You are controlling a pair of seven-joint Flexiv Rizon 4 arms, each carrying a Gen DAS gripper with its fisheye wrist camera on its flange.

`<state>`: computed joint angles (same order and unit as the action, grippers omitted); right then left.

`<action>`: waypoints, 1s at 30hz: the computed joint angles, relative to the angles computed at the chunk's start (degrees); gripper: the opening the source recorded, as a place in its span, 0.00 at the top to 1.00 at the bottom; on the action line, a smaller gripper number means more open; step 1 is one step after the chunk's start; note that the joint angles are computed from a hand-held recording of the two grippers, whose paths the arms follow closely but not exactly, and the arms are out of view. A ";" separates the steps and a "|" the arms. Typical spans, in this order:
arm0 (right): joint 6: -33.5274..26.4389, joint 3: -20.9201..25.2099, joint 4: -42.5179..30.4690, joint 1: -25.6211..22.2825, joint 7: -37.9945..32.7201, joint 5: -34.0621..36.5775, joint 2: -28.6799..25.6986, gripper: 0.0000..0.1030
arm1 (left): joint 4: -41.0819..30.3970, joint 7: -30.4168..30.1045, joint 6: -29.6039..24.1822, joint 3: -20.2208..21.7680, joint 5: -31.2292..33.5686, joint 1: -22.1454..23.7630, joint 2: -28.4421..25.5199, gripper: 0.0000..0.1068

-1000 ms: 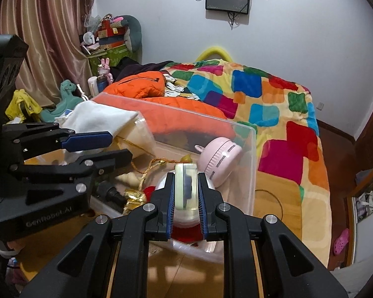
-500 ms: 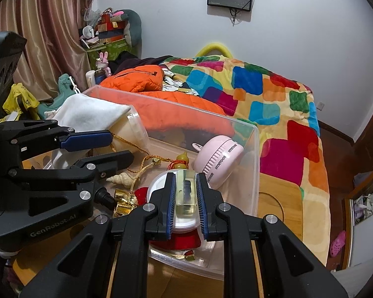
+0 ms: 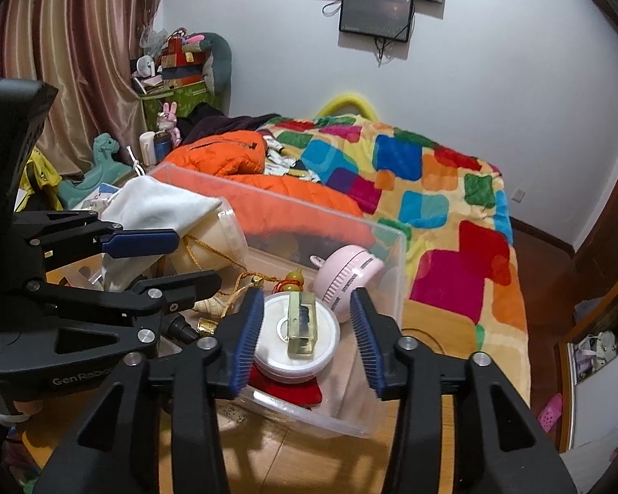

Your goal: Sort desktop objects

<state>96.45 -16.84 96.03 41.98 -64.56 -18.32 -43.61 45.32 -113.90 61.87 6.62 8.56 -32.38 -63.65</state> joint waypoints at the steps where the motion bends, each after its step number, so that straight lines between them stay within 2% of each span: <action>1: 0.44 -1.26 0.53 0.98 0.27 0.25 0.17 0.52 | 0.48 -0.07 0.29 0.02 0.10 -0.03 0.32 0.53; 5: 1.90 -6.41 2.56 5.09 1.04 2.13 0.64 0.45 | 2.74 -3.90 1.65 2.88 2.11 -1.47 2.03 0.35; 10: 2.54 -10.39 4.40 8.71 0.90 4.65 1.25 0.40 | 6.15 -8.58 3.59 4.69 4.15 -2.26 4.45 0.29; 14: 3.44 -12.80 6.05 11.22 0.24 6.46 1.89 0.32 | 8.08 -12.29 3.71 6.48 6.09 -3.18 5.95 0.13; 17: 4.23 -15.26 7.50 13.88 -0.39 8.27 2.15 0.26 | 9.72 -14.39 3.95 7.34 7.89 -3.94 7.16 0.09; 21: 4.35 -16.00 8.80 15.49 -1.28 10.26 2.92 0.17 | 11.57 -17.39 4.39 8.83 10.78 -5.33 8.52 0.07; 25: 4.17 -16.35 10.00 16.58 -1.29 11.59 3.71 0.16 | 13.92 -20.66 5.12 9.59 13.16 -6.30 10.17 0.07; 30: 5.20 -15.38 12.19 16.88 -0.41 13.52 5.21 0.15 | 18.66 -24.78 9.07 9.87 14.59 -6.70 12.92 0.06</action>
<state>101.65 -32.22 108.22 58.86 -64.97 -4.80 -38.40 63.98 -138.68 70.94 16.49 23.15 -39.08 -50.73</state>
